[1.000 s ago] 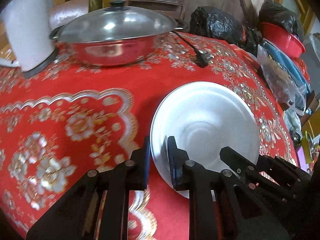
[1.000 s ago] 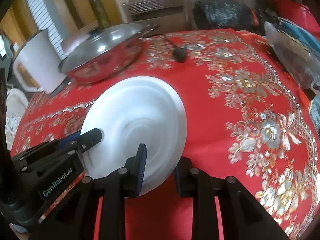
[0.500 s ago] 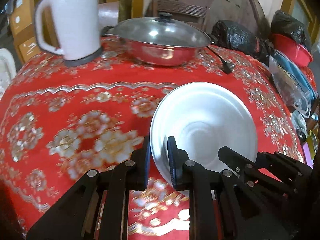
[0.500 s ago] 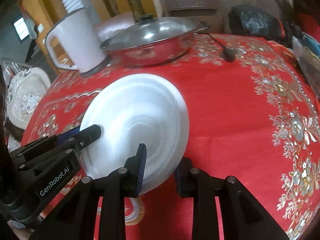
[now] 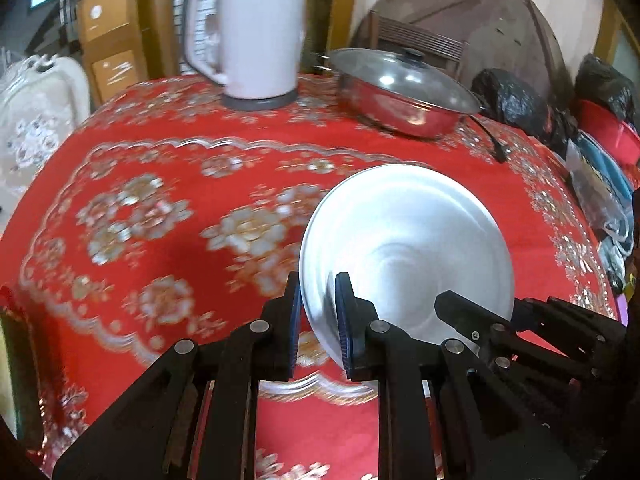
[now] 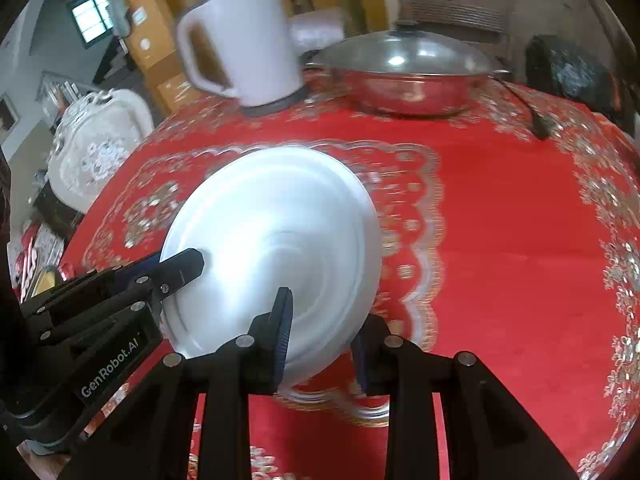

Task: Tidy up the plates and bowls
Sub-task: 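Carry the white bowl with both tools over the stack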

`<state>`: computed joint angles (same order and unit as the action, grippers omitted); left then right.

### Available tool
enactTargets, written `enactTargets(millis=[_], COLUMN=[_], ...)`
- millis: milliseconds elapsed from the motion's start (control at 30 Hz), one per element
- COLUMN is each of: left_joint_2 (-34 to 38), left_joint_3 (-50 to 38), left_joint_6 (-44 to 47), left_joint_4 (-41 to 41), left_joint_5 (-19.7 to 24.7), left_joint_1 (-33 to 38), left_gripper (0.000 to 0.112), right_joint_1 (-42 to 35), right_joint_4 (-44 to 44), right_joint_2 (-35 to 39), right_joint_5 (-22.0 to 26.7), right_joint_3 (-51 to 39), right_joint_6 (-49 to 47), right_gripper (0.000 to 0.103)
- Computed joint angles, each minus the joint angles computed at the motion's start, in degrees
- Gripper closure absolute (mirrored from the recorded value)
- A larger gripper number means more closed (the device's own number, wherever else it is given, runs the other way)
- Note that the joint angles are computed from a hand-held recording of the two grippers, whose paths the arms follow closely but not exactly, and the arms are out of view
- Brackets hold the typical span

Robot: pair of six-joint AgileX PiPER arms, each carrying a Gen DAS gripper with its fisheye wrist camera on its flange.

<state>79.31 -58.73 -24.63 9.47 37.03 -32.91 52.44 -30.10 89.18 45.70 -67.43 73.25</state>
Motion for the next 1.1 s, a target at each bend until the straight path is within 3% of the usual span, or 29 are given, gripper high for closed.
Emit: enactTargets(millis=[600, 1100], left_joint_2=[-15.8, -23.6], left_joint_3=[13.2, 13.9], left_joint_6=[13.3, 40.1], left_joint_4=[-7.9, -26.1], left_joint_5=[0.7, 6.7], left_joint_1=[19.3, 43.9], left_gripper=[0.096, 0.096], right_joint_1=[8.5, 12.4], right_joint_4=[3.4, 4.5], right_joint_2=[15.6, 27.4], right_joint_5=[3.1, 12.2], right_joint_3=[-18.9, -42.1], right_joint_6=[-7.3, -17.2], right_gripper=[0.075, 0.075])
